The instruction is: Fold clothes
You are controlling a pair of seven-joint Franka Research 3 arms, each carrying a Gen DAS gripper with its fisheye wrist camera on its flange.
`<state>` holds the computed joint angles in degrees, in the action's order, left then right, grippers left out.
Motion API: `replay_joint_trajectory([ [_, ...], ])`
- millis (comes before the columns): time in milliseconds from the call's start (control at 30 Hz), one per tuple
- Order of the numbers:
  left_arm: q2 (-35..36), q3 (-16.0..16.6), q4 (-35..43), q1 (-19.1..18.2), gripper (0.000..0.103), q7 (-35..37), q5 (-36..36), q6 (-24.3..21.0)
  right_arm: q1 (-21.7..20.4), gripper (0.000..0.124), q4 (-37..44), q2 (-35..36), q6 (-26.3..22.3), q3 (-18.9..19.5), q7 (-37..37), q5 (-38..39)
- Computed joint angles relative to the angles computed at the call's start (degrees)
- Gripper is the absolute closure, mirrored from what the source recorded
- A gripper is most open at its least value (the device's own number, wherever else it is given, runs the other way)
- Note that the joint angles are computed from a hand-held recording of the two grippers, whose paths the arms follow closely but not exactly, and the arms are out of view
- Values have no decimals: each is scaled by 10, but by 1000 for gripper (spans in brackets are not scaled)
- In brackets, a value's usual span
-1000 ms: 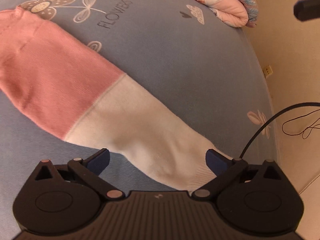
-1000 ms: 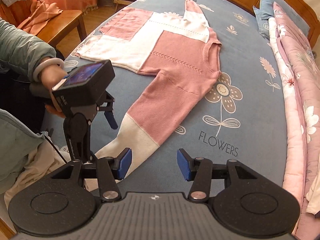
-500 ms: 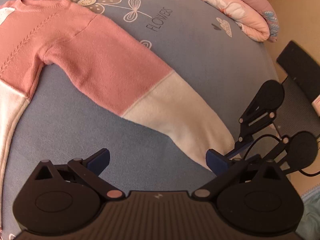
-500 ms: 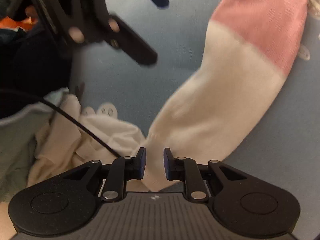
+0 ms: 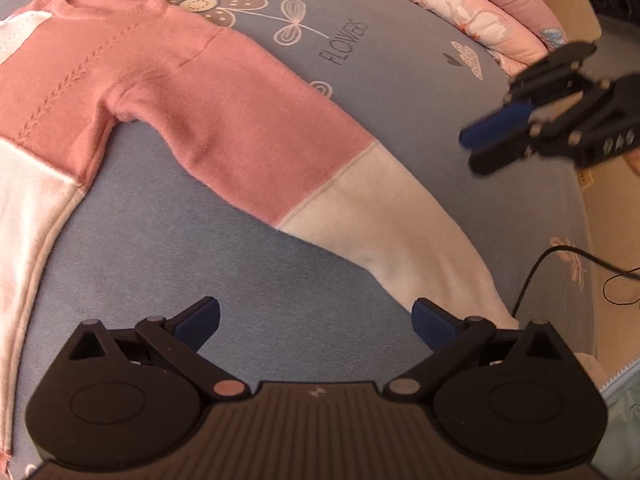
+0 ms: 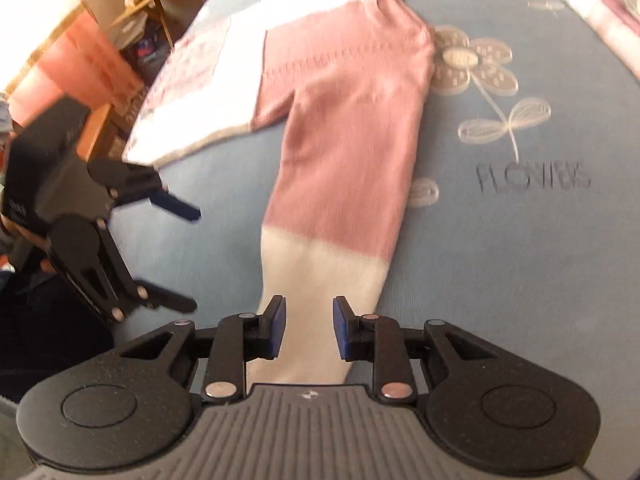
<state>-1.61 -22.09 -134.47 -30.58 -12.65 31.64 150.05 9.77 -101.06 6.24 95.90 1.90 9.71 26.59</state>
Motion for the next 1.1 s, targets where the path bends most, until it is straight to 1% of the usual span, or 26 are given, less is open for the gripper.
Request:
replay_joint_trajectory([
  [33, -8, 0, -8, -1, 2, -6, -6, -2, 1, 93, 22, 4, -7, 4, -5, 22],
  [133, -36, -4, -34, -1, 2, -17, -24, -10, 7, 87, 97, 20, -17, 17, -19, 92],
  [267, -74, -11, -66, 5, 2, -52, -20, -13, 6, 84, 231, 78, -66, 36, 18, 190],
  [333, -94, -15, -82, 11, 2, -70, -17, -16, 12, 80, 249, 84, -49, 47, 28, 214],
  [367, -103, -17, -89, 13, 2, -76, -18, -21, 18, 76, 246, 83, -33, 51, 31, 218],
  [400, -112, -19, -96, 15, 2, -83, -20, -28, 27, 75, 237, 81, -16, 55, 39, 216],
  [433, -122, -20, -106, 17, 2, -91, -21, -30, 38, 75, 224, 82, -1, 58, 50, 204],
  [533, -154, -25, -141, 24, 2, -124, -25, -22, 83, 78, 153, 80, 73, 67, 82, 148],
  [600, -173, -29, -162, 25, 2, -143, -33, -16, 117, 114, 98, 83, 133, 72, 114, 97],
  [633, -181, -31, -171, 24, 2, -149, -39, -15, 131, 115, 82, 91, 155, 75, 129, 75],
  [733, -196, -32, -192, 15, 2, -151, -59, -12, 159, 115, 55, 117, 185, 83, 174, 37],
  [800, -204, -32, -206, 9, 2, -151, -73, -5, 173, 115, 18, 112, 214, 85, 185, 3],
  [867, -210, -34, -219, 8, 2, -157, -79, 4, 188, 117, -12, 109, 244, 81, 194, -52],
  [900, -213, -36, -226, 8, 2, -160, -81, 9, 189, 121, -19, 110, 249, 78, 199, -72],
  [933, -215, -37, -231, 8, 2, -163, -83, 13, 184, 122, -19, 110, 239, 76, 204, -76],
  [1000, -219, -40, -240, 10, 2, -169, -84, 20, 175, 121, -17, 112, 220, 73, 214, -84],
  [1033, -220, -41, -243, 11, 2, -171, -84, 21, 169, 120, -18, 109, 213, 74, 212, -77],
  [1100, -223, -44, -246, 13, 2, -173, -79, 23, 152, 115, -23, 91, 209, 82, 190, -28],
])
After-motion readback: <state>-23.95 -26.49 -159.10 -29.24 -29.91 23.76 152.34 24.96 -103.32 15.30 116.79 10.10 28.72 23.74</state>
